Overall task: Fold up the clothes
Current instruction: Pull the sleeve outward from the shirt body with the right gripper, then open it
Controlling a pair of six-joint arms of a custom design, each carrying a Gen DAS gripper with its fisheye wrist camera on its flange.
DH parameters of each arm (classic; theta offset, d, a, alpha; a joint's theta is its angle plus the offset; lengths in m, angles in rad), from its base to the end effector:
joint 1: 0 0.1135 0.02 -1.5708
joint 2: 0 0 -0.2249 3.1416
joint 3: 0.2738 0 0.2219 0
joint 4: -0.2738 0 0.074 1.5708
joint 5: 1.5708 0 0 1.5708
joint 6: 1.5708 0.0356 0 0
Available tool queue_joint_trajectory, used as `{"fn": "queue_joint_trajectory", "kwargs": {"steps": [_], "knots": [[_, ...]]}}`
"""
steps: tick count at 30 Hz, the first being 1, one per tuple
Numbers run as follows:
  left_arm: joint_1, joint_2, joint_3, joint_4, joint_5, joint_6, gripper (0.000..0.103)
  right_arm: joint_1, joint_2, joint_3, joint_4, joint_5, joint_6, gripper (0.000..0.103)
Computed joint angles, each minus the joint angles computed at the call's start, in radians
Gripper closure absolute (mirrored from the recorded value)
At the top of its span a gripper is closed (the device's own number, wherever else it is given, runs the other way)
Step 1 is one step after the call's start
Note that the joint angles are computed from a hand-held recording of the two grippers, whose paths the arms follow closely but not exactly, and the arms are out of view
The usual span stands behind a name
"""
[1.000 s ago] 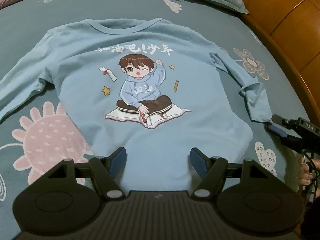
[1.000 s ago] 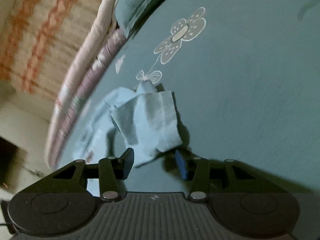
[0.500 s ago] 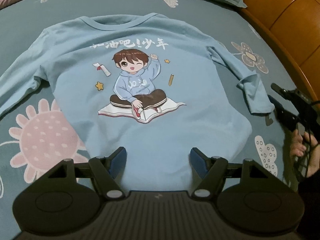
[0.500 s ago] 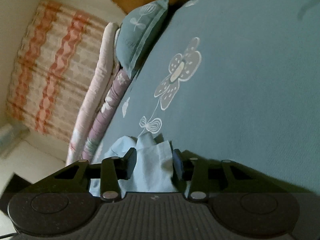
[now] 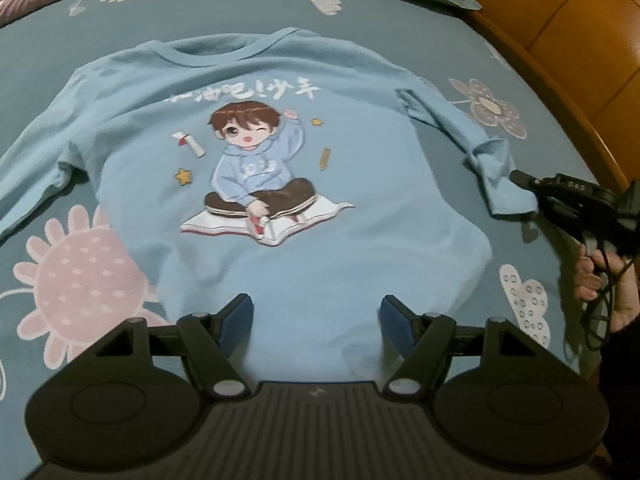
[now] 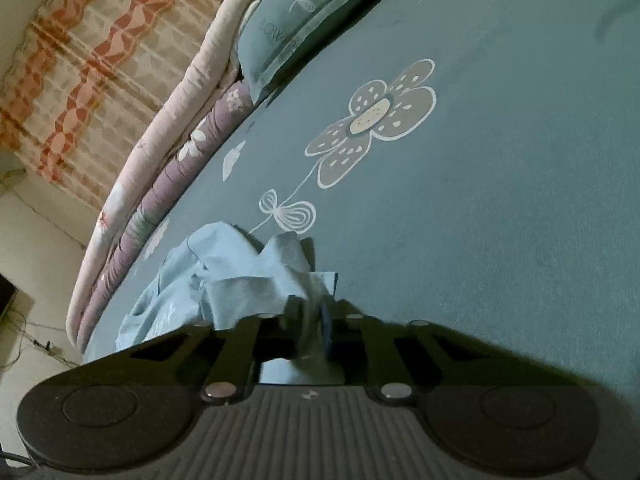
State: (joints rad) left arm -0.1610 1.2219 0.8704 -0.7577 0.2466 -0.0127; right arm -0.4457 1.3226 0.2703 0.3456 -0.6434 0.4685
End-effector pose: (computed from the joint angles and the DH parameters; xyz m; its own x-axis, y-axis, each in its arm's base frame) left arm 0.2085 -0.0427 0.2105 -0.8870 0.1316 -0.4426 0.2515 0.9415 -0.2242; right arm 0.1903 -0.0672 0.1091 -0.5529 0.6646 -0.5027 0.2050 0.6932 0.6910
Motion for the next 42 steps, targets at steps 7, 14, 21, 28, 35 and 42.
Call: {"fn": "queue_joint_trajectory", "kwargs": {"steps": [7,14,21,28,35,42], "knots": [[-0.010,0.013,0.010,0.005,-0.014,-0.013,0.032,-0.146,-0.226,0.026,-0.252,-0.012,-0.102,0.096],[-0.041,0.024,0.019,0.013,-0.015,-0.015,0.032,-0.336,-0.282,0.167,-0.423,0.022,-0.273,0.096],[-0.051,0.021,0.017,0.018,-0.022,-0.026,0.032,-0.425,-0.133,0.360,-0.436,0.150,-0.419,0.096],[-0.039,0.008,0.013,0.017,-0.026,-0.033,0.032,-0.431,-0.011,0.448,-0.414,0.271,-0.470,0.092],[-0.052,0.014,0.014,0.018,-0.034,-0.045,0.032,-0.449,-0.039,0.349,-0.370,0.269,-0.398,0.083],[-0.060,0.040,0.031,0.019,-0.051,-0.046,0.032,-0.454,-0.120,0.241,-0.422,0.190,-0.389,0.082]]}}
